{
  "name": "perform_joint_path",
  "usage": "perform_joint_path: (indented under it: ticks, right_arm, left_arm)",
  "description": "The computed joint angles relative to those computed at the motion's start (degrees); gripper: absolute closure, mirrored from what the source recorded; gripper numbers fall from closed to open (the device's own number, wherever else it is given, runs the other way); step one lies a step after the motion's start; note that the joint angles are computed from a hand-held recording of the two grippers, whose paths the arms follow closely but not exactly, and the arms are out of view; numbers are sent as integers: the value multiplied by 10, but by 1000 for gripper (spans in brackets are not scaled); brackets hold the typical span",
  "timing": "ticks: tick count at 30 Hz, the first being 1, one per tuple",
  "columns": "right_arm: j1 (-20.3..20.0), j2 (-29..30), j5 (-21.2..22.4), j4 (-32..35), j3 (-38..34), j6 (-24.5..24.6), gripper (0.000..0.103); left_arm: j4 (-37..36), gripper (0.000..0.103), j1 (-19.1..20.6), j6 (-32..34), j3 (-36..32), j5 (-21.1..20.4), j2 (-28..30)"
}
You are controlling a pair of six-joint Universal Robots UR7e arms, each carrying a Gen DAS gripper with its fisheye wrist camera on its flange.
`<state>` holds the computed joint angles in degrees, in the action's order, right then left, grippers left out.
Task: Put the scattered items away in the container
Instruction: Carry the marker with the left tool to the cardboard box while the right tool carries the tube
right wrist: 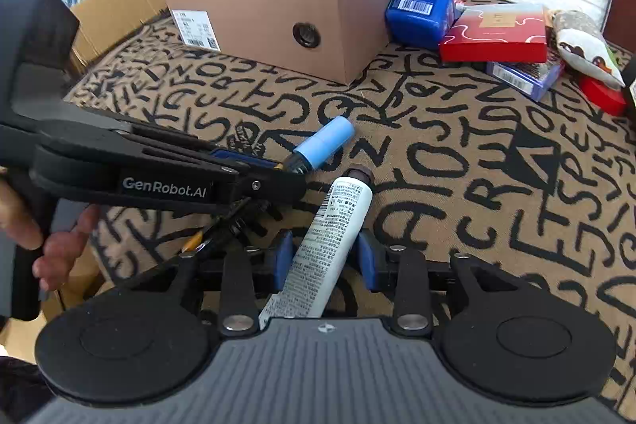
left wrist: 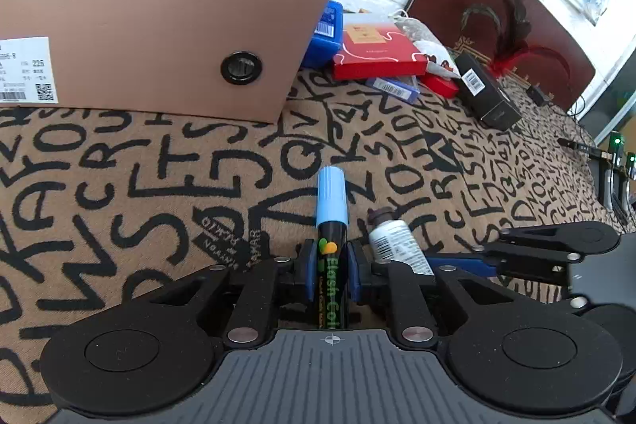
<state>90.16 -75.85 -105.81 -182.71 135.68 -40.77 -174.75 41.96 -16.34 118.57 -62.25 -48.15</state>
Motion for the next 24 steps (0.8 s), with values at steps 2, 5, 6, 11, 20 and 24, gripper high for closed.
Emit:
perform_joint_path:
  ticks: [2, 5, 6, 11, 20, 24]
  right_arm:
    - [1, 17, 1, -43, 6, -9, 70]
    - [-7, 19, 15, -55, 6, 10, 86]
    - [-11, 12, 21, -45, 5, 19, 87]
    - [-19, -14, 40, -23, 8, 39, 88]
    - [-3, -45, 96, -11, -8, 49, 88]
    - [25, -32, 106, -6, -47, 43, 88]
  left_arm:
    - [-18, 81, 0, 10, 4, 1, 6]
    - [-25, 90, -2, 14, 5, 5, 9]
    - [-26, 90, -4, 11, 5, 7, 9]
    - [-32, 91, -6, -20, 8, -2, 1]
    - [-60, 91, -25, 6, 13, 3, -46]
    - [-67, 91, -27, 33, -8, 14, -67]
